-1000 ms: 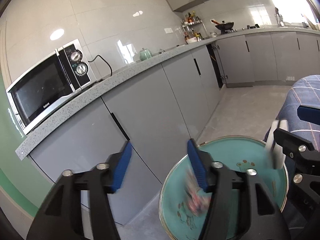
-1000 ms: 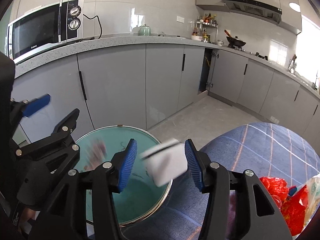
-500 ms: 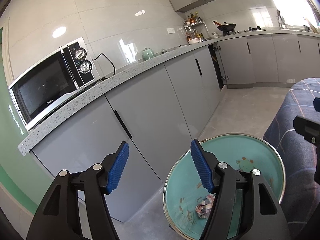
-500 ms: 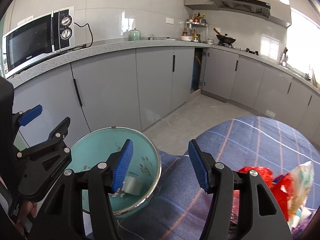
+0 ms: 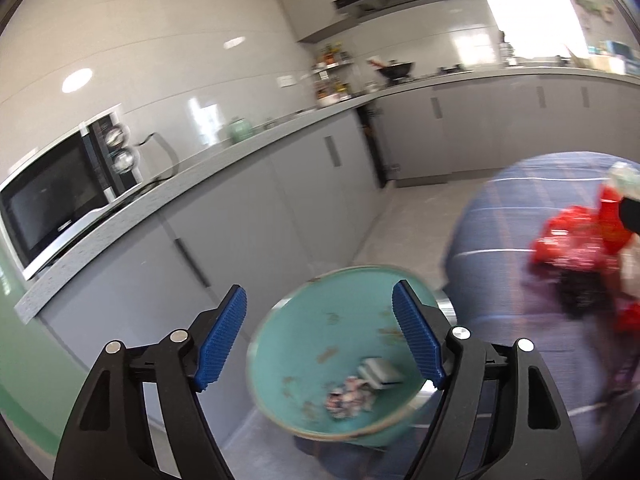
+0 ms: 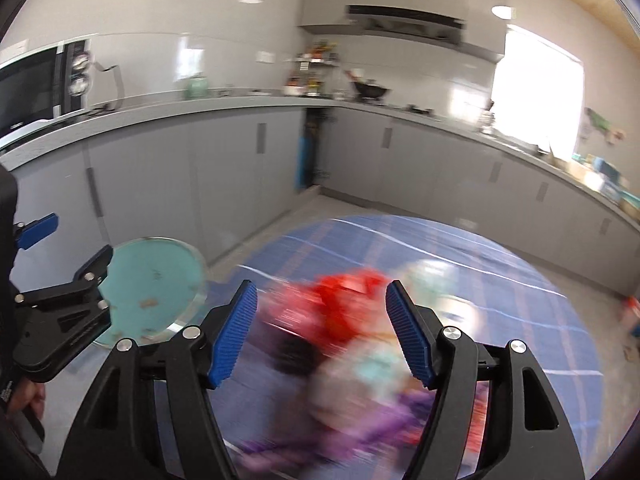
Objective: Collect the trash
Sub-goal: 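Move both open tools back to the trash pile on the table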
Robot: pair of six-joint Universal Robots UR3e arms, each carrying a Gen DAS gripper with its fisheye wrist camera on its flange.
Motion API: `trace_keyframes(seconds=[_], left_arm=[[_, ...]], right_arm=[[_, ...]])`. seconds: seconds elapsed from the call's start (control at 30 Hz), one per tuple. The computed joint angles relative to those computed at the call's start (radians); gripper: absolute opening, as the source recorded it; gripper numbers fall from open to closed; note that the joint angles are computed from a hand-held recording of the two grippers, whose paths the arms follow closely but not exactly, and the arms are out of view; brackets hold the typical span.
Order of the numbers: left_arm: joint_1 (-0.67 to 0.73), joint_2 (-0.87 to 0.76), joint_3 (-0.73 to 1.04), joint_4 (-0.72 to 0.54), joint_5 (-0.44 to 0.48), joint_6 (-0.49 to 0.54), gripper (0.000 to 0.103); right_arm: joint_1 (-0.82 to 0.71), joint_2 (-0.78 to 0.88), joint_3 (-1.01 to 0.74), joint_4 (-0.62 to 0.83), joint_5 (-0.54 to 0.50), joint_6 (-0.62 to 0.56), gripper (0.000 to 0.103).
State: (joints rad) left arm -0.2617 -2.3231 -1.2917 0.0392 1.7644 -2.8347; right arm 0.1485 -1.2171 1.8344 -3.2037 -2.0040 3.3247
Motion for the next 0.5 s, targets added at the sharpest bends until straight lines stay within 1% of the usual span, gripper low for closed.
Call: trace_keyframes(seconds=[0.1,0.23,0.33,0.5], left_arm=[[-0.054,0.017,-0.042,0.032,-0.023,0.017,0.078],[-0.107,0.033,-0.069,0.039,-0.058,0.022,0.078],[-0.144,0.031,-0.064,0.037,-0.066,0.028,0.078],[-0.193,0.016,-0.041,0.029,-0.086,0.036,0.078]], right_arm=[[-0.051,-0.116,0.182,-0.064,-0.02,0.023,0.067],[-0.12,-0.245,0.394,-0.14,-0.04,0.045,0.068],[-0.178,-0.312,0.512,-0.175,-0.027,0.065,0.069],[-0.247,-0.364,0.645,-0.243,-0.005,0.074,0.069]])
